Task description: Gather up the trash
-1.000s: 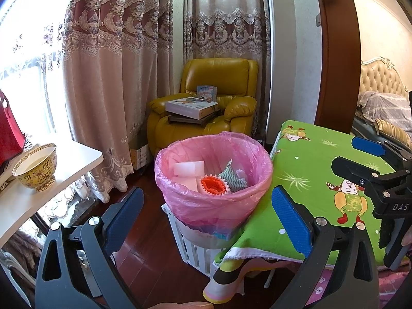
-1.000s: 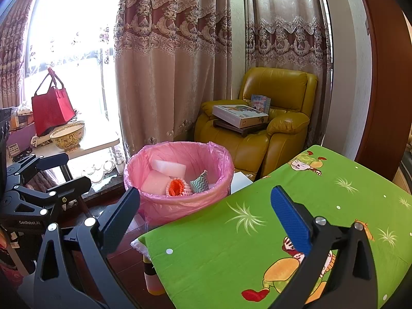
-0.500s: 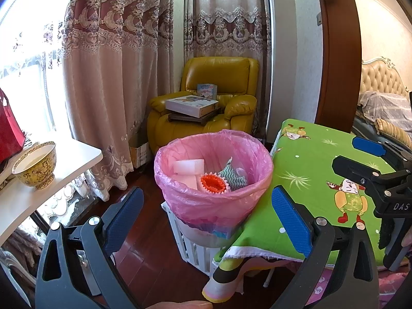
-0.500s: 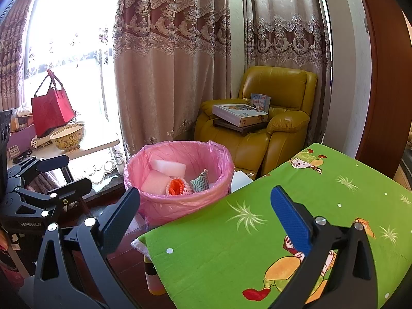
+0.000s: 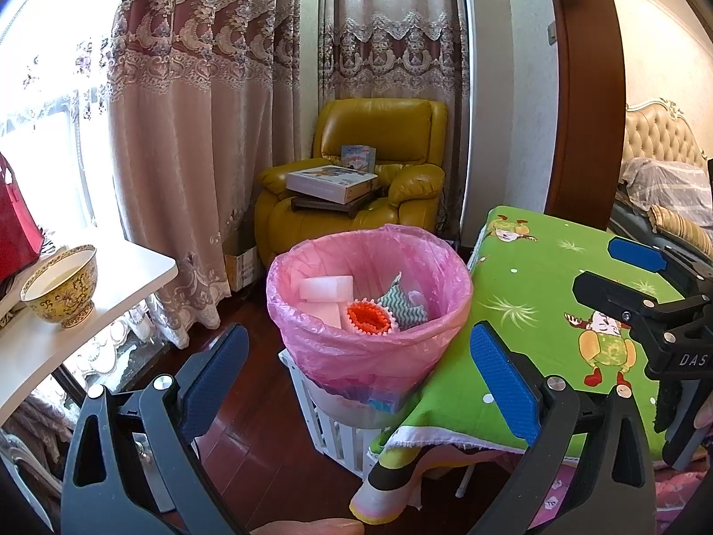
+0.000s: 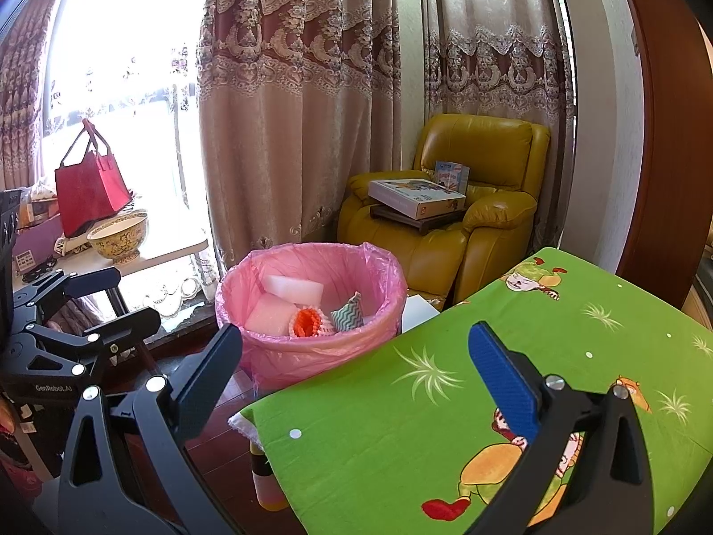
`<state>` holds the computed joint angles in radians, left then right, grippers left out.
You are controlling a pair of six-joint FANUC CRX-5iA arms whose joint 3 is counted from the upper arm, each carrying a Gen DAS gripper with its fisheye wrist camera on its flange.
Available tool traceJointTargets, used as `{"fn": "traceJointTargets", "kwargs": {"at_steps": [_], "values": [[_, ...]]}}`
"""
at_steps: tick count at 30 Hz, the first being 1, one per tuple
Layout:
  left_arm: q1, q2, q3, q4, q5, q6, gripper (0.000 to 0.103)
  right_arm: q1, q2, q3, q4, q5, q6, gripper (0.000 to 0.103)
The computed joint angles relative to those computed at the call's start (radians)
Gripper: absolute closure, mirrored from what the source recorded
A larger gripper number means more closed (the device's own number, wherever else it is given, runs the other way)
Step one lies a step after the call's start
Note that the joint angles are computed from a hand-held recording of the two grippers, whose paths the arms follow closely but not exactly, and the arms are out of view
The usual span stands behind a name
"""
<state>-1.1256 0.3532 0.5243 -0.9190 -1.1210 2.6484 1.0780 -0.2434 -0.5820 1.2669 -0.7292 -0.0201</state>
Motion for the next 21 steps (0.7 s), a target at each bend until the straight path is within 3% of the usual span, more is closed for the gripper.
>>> {"fn": "traceJointTargets", "kwargs": {"at_steps": [21], "values": [[-0.002,0.033,0.033,-0.007,-0.036,0.000,0.008,-0.003,0.000,-0.001,-0.005,0.005,-0.007,0.005]]}}
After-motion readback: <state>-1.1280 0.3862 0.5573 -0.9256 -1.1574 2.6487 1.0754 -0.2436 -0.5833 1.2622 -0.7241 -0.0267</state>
